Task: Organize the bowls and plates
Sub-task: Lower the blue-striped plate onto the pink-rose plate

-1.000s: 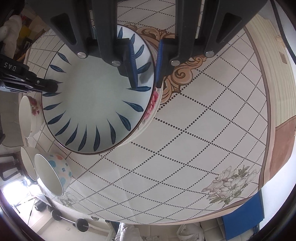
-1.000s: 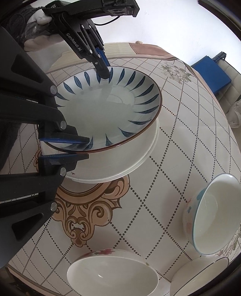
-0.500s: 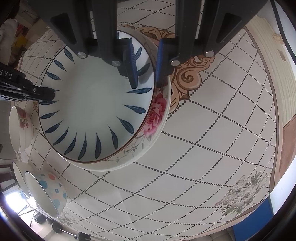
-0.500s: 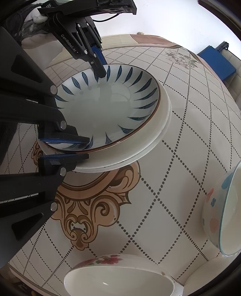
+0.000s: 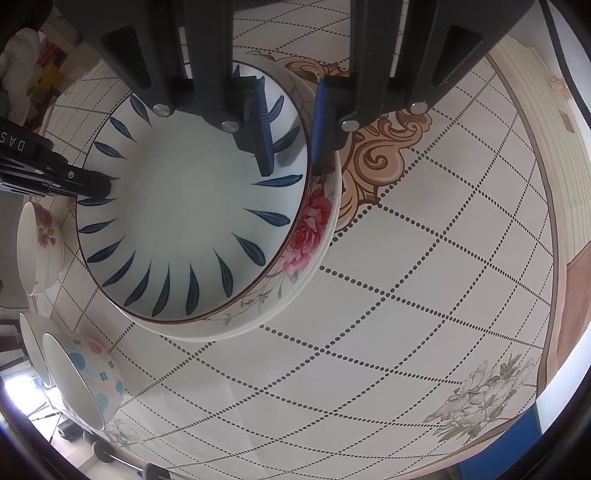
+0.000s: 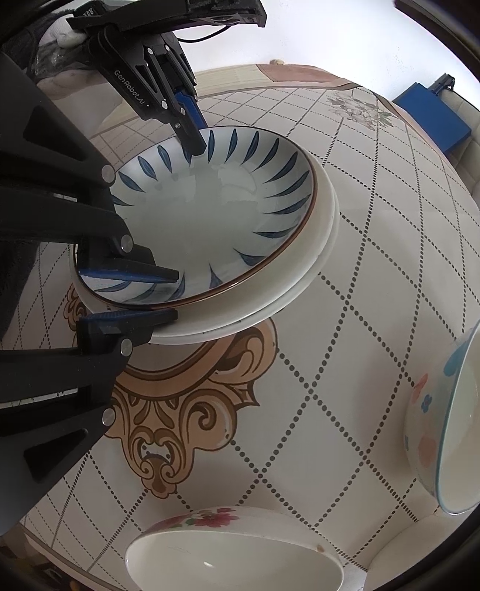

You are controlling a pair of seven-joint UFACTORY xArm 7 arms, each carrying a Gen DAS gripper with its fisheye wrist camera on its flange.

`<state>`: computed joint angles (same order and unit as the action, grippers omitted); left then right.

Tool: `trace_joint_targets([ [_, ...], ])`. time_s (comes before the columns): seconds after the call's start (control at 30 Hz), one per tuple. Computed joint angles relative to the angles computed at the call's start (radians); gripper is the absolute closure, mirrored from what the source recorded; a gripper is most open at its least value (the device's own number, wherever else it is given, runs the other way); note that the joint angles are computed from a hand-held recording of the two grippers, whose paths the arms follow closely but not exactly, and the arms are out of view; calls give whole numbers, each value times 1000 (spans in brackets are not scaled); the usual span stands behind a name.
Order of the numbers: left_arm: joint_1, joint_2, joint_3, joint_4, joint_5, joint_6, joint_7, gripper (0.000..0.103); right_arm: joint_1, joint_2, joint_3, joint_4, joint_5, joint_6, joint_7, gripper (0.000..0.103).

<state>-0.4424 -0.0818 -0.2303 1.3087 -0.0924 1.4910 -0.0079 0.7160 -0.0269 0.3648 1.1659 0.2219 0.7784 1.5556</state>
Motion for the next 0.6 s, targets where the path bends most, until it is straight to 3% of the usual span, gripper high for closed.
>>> trace_joint_targets([
  [0.17, 2, 7, 3, 5, -1, 13, -13, 85, -4, -18, -3, -33, 36, -41, -2, 84],
  [0.33, 10, 3, 11, 13, -12, 26, -3, 83, -5, -29, -3, -52, 63, -82, -13, 70],
  [0.5, 19, -23, 13, 9, -11, 21, -12, 75, -5, -49, 2, -61, 52, -116, 5, 45],
  [0.57, 19, -39, 9, 3, 7, 10, -18, 58, -7, -49, 5, -40, 24, -98, 23, 35],
  [0.6, 19, -49, 8, -2, 12, 1, -17, 54, -9, -45, 7, -19, 5, -70, 31, 22],
])
